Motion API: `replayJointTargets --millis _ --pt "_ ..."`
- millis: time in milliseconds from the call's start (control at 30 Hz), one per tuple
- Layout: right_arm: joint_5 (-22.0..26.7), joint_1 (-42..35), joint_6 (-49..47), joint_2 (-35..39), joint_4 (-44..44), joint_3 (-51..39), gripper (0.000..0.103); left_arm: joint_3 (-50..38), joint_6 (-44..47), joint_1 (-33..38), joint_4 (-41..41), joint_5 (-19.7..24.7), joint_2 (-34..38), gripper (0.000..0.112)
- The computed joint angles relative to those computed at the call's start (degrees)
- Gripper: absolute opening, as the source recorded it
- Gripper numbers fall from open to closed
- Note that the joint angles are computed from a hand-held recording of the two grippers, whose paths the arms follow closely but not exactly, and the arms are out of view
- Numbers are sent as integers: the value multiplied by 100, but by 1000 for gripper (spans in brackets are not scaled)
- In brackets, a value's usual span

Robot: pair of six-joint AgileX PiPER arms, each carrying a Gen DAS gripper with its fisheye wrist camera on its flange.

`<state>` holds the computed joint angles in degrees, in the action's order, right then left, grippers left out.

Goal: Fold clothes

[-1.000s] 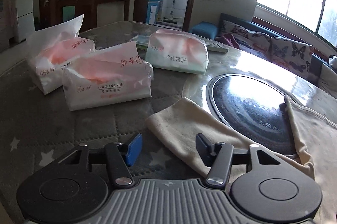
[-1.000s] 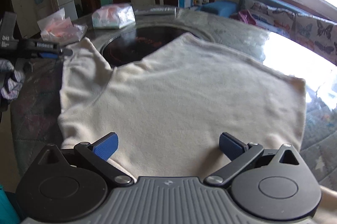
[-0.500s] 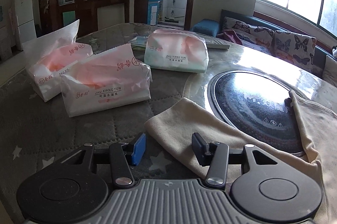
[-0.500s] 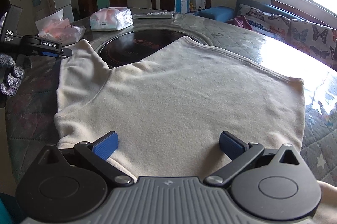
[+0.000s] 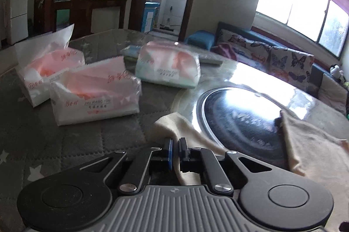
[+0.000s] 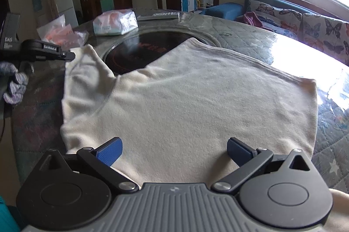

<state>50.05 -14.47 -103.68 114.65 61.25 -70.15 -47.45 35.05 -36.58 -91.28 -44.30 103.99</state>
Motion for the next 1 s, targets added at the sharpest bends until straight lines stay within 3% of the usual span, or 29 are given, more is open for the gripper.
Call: replayJointTargets --millis 200,367,633,767,1000 --pt "156 -63 -5 -189 185 50 102 -110 -57 -514 457 -130 -353 6" --pt "480 -217 307 -265 190 -104 90 -498 127 -993 917 -104 -405 6" --pt "986 -629 840 -300 346 -472 75 -1443 291 -1318 1547 641 191 6" --pt "1332 -836 1442 -147 320 -880 66 -2046 577 -1396 1465 1028 754 6" --pt "1668 -958 2396 215 8 -1422 62 -3060 1725 -1529 683 1634 1673 6"
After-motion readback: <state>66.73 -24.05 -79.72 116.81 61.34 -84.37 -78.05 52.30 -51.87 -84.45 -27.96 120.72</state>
